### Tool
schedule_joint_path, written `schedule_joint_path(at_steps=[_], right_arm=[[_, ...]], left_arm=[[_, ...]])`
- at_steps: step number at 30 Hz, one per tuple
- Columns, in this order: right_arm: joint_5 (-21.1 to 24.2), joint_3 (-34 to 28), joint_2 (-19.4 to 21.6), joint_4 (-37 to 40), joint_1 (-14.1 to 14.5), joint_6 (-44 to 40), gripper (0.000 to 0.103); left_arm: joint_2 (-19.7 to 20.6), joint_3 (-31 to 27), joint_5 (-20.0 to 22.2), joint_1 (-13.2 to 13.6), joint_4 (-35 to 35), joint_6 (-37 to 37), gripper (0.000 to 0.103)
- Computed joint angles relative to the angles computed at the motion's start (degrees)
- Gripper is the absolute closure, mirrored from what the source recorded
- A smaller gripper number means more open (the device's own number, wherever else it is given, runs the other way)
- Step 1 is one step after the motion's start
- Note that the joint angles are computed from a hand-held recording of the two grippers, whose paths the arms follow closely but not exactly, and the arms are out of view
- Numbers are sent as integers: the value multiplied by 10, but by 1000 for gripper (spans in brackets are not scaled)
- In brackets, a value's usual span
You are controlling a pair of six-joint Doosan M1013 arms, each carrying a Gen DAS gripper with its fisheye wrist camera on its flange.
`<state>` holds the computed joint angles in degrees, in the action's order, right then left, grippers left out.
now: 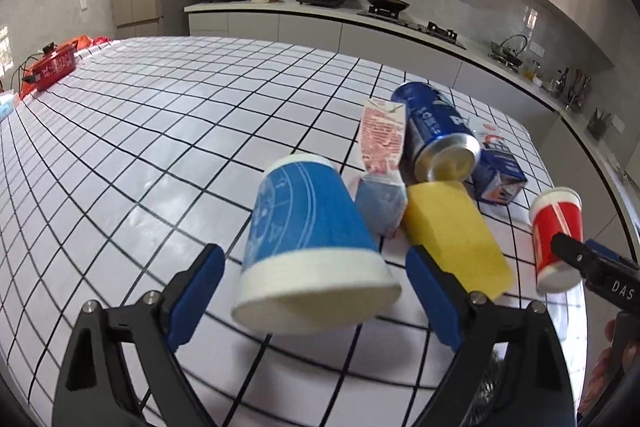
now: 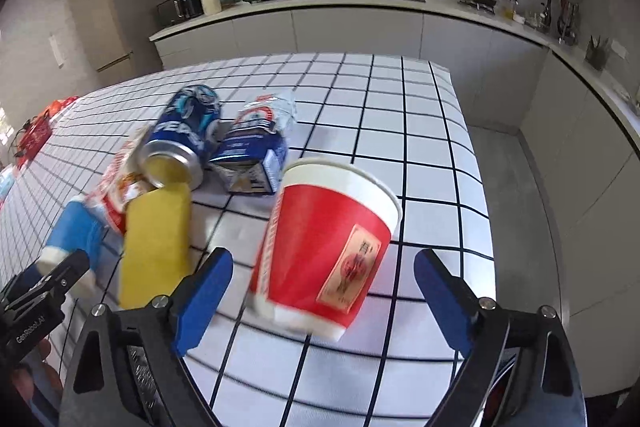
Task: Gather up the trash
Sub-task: 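Grasp the blue paper cup with the left tool while the right tool grasps the red paper cup, then carry the blue and red paper cups with both tools over the bin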
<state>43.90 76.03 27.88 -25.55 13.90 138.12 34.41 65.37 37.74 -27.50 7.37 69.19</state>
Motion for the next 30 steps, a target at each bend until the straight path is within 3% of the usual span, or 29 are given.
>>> schedule_joint_path(at_steps=[5,8,12,30], right_arm=[[1,-6,8,28,-8,-16,22],[-3,-5,9,43,-11,-27,33],[-17,3,6,51,-11,-31,39],[-59,63,-55,-5,16,-6,43]], left_arm=[[11,-15,14,4,-17,17,16],[14,-18,25,9,-43,44,28],[3,-1,3,14,-71,73,38],[-63,79,-62,11,-100,127,42]])
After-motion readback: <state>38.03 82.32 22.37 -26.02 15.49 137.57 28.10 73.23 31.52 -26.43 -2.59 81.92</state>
